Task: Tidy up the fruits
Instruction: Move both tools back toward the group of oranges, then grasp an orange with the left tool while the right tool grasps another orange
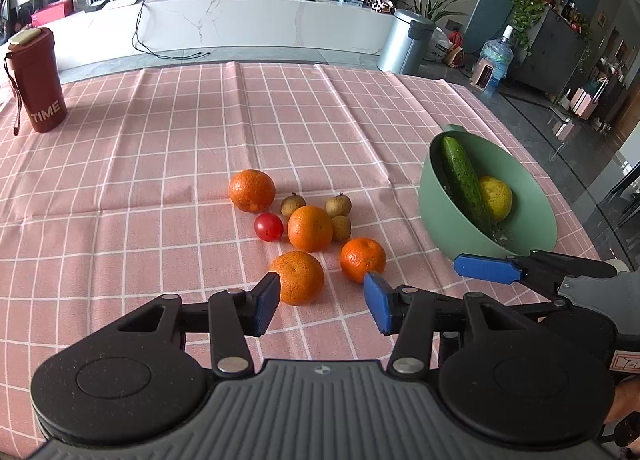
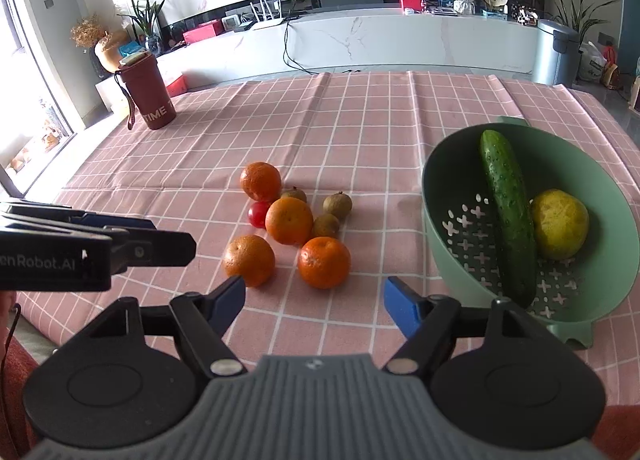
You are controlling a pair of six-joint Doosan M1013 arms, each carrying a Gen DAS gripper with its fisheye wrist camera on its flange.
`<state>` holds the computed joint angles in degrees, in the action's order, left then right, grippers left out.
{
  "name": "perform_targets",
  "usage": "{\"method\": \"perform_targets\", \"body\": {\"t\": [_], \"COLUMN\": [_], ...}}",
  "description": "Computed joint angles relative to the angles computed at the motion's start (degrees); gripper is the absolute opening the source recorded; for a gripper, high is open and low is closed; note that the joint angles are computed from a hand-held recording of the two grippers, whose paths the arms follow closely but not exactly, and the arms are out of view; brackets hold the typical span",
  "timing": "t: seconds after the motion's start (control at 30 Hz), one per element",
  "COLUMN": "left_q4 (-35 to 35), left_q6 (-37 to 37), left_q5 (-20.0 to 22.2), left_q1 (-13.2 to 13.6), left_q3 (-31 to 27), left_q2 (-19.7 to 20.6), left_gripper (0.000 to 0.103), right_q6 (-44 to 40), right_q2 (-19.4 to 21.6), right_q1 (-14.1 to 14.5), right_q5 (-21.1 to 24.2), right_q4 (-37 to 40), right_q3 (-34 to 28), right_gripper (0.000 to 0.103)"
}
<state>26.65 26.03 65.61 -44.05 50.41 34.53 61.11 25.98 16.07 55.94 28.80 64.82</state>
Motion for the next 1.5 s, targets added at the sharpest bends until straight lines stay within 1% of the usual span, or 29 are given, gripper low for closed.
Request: {"method": "perform_targets", "body": {"t": [0.1, 0.13, 0.2, 0.27, 0.4, 0.5, 0.63, 0.7, 0.83, 0.9, 1.0, 1.1, 1.17, 1.2, 1.37, 1.5], "left_q4": [-0.85, -1.24, -2.25, -3.57, -5.64, -6.24, -8.58, -9.25, -10.18, -11.09, -11.39, -11.66, -11.59, -11.26, -8.57, -7.57], "left_q6": [-1.32, -1.54, -2.22, -3.25, -5.96, -7.35, -7.63, -7.46, -8.61, -8.68, -8.48, -9.11, -9.13, -9.17, -10.75, -12.43], "left_q5": [-2.10, -2.62, -4.34, -6.56, -9.08, -10.42, -12.13, -12.50, -14.54, -14.94, -15.31, -16.71, -16.99, -16.72, -14.14, -13.59], "left_q1": [0.69, 0.90, 1.42, 1.96, 2.99, 3.52, 4.24, 4.47, 4.97, 5.22, 5.31, 5.36, 5.35, 5.26, 4.66, 4.33], "left_q3": [2.06, 2.55, 4.06, 5.62, 7.11, 7.50, 8.10, 7.95, 9.00, 9.28, 9.51, 10.29, 10.57, 10.47, 10.24, 11.00], "left_q2": [-0.39, -0.48, -0.83, -1.27, -1.54, -1.37, -1.26, -1.00, -1.20, -1.24, -1.34, -1.71, -1.86, -1.85, -2.05, -2.66], "left_gripper": [0.058, 0.058, 0.059, 0.061, 0.061, 0.063, 0.063, 0.063, 0.063, 0.063, 0.059, 0.053, 0.053, 0.052, 0.051, 0.051], "right_q6": [1.01, 1.35, 2.08, 2.60, 4.23, 6.08, 7.97, 7.66, 7.78, 8.10, 8.36, 8.71, 8.62, 8.66, 9.03, 9.02], "right_q2": [0.65, 0.94, 1.55, 2.19, 3.34, 4.55, 5.66, 5.93, 6.56, 6.91, 7.16, 7.38, 7.39, 7.38, 7.49, 7.51], "right_q1": [0.53, 0.69, 1.05, 1.21, 1.46, 1.57, 1.47, 1.43, 1.31, 1.33, 1.39, 1.46, 1.56, 1.65, 2.23, 2.48], "right_q5": [-1.56, -1.64, -1.41, -0.71, 0.40, 2.16, 3.75, 4.43, 5.35, 5.67, 6.20, 6.45, 6.17, 5.95, 4.90, 4.71], "right_q4": [-0.82, -1.14, -2.14, -2.88, -4.01, -4.57, -4.32, -3.95, -2.85, -2.60, -2.88, -3.17, -3.29, -3.58, -5.41, -6.03], "right_q3": [0.02, -0.14, -0.63, -1.33, -2.66, -4.12, -5.40, -5.70, -6.33, -6.70, -7.05, -7.33, -7.29, -7.24, -7.25, -7.31], "right_gripper": [0.063, 0.058, 0.053, 0.050, 0.049, 0.049, 0.049, 0.049, 0.048, 0.048, 0.048, 0.047, 0.044, 0.041, 0.038, 0.037]}}
